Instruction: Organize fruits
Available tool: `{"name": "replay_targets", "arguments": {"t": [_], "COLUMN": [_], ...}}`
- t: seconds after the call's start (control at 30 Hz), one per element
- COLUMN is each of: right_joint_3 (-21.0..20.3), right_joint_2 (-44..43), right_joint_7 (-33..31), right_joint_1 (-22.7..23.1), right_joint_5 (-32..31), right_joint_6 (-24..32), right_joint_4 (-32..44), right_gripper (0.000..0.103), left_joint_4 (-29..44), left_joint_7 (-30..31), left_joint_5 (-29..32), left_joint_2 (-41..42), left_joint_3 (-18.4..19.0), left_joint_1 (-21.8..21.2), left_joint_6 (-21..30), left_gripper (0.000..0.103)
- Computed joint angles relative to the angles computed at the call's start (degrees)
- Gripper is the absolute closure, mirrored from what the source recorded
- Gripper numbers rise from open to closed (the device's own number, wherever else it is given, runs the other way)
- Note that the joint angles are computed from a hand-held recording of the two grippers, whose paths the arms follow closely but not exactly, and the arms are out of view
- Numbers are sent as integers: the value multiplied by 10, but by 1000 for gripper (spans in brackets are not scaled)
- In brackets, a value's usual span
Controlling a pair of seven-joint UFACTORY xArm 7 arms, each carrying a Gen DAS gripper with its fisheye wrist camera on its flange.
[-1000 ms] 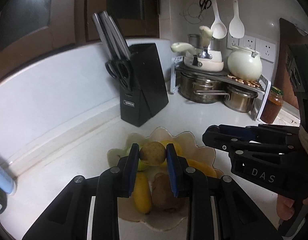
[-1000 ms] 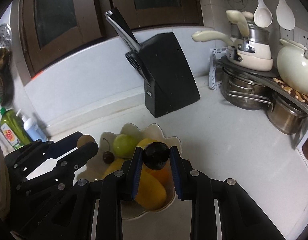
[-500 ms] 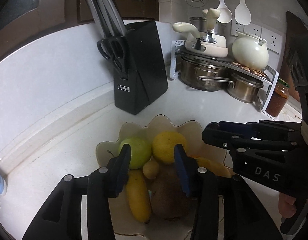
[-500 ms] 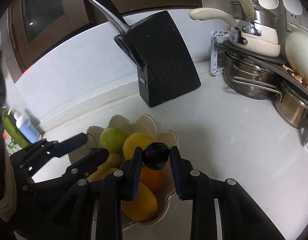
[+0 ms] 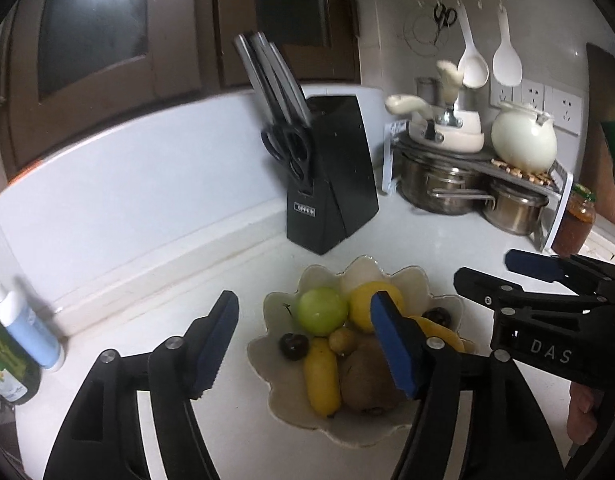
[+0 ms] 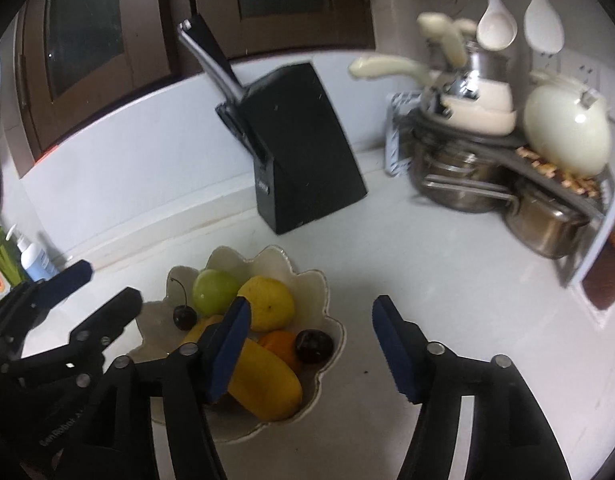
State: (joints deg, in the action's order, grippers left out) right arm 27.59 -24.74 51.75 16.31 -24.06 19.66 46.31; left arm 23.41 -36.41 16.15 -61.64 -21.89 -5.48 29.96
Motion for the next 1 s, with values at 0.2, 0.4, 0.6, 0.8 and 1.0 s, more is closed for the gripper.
{"name": "replay_targets", "arguments": {"t": [0.2,0.4,0.6,0.8,1.0], "right_joint_3": [37,53,81,82,76], "right_joint_2": [-92,-167,-254,-344,-444], "right_joint_7": [63,76,94,83,60], "right_joint_1": [-20,-9,-10,13,46], "right_joint_5": [-9,10,26,54,94], "right_joint_6": [57,107,183,261,342], "right_joint_4": [-23,-41,-50,-67,-85], "right_gripper": [20,18,12,12,12], "left_joint_4": [-3,-6,0,25,62], "left_joint_7": [1,9,2,-11,-42], "left_joint_5": [5,-5,-20,-38,-61], "left_joint_2": [-61,-110,-145,-160,-166], "left_joint_3": [-10,-21,-44,-79,-123], "left_joint_1": [-14,-45,-70,-98,-127], "left_joint_6": [31,58,77,111,157], "left_gripper": [17,8,1,0,0]}}
